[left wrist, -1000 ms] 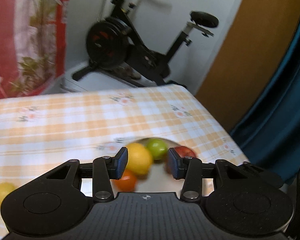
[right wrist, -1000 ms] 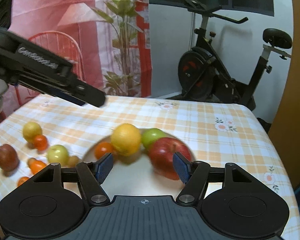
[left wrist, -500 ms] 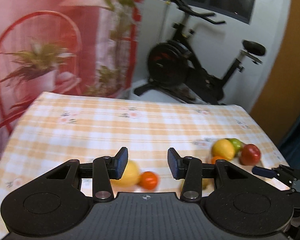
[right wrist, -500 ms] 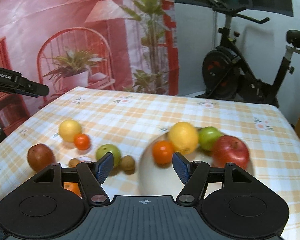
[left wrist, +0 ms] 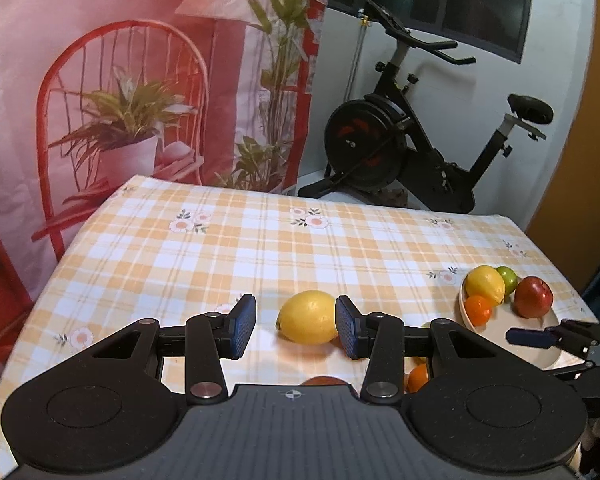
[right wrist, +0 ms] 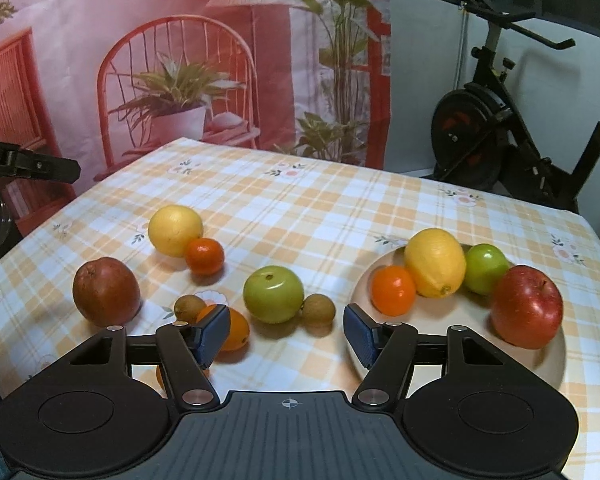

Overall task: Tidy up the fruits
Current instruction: 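Move the right tool to a tangerine and close around it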

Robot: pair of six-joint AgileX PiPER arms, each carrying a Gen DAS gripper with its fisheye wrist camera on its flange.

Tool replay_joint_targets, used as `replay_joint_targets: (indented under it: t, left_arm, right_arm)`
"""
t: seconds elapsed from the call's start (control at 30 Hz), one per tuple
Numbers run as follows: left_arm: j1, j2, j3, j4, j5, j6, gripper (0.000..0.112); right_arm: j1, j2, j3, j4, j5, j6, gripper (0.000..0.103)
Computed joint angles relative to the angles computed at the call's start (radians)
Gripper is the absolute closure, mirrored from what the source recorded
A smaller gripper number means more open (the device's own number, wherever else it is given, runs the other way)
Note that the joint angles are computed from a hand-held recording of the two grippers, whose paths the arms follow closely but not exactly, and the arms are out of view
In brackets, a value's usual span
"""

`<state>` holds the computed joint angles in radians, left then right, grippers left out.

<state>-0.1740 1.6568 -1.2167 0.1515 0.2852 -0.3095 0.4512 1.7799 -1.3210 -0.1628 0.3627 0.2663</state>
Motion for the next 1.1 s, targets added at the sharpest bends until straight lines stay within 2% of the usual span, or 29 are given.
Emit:
replay_joint_targets:
  t: [0.17,0.43,0.67,0.9,1.1]
  left_arm:
    - [0.004,-0.011,0.057,-0.007,-0.046,-0.029,0.066]
    - [0.025,-0.03,0.137,-0.085,-0.075,0.0,0.066]
    - [0.011,-0.039,0.164,0.004,-0.103,-0.086,0.066]
    - [-0.024,-0.044,0.197,0.217,-0.139,-0.279,0.065]
    - [-0.032,-0.042,0.206,0.198,-0.145,-0.252,0.063]
  right_arm:
    - [0.024,0.019,-0.007,0.002,-0.003,0.039,0.046]
    - [0.065,0.034,-0.002,0.009,-0.002,0.058,0.046]
    - [0.078,0.031,0.016,0.006,-0.01,0.081,0.046]
    - [0.087,0.035,0.023,0.083,-0.01,0.019,0.046]
    - [0.089,0.065,0.0,0.196,0.009,-0.096,0.053]
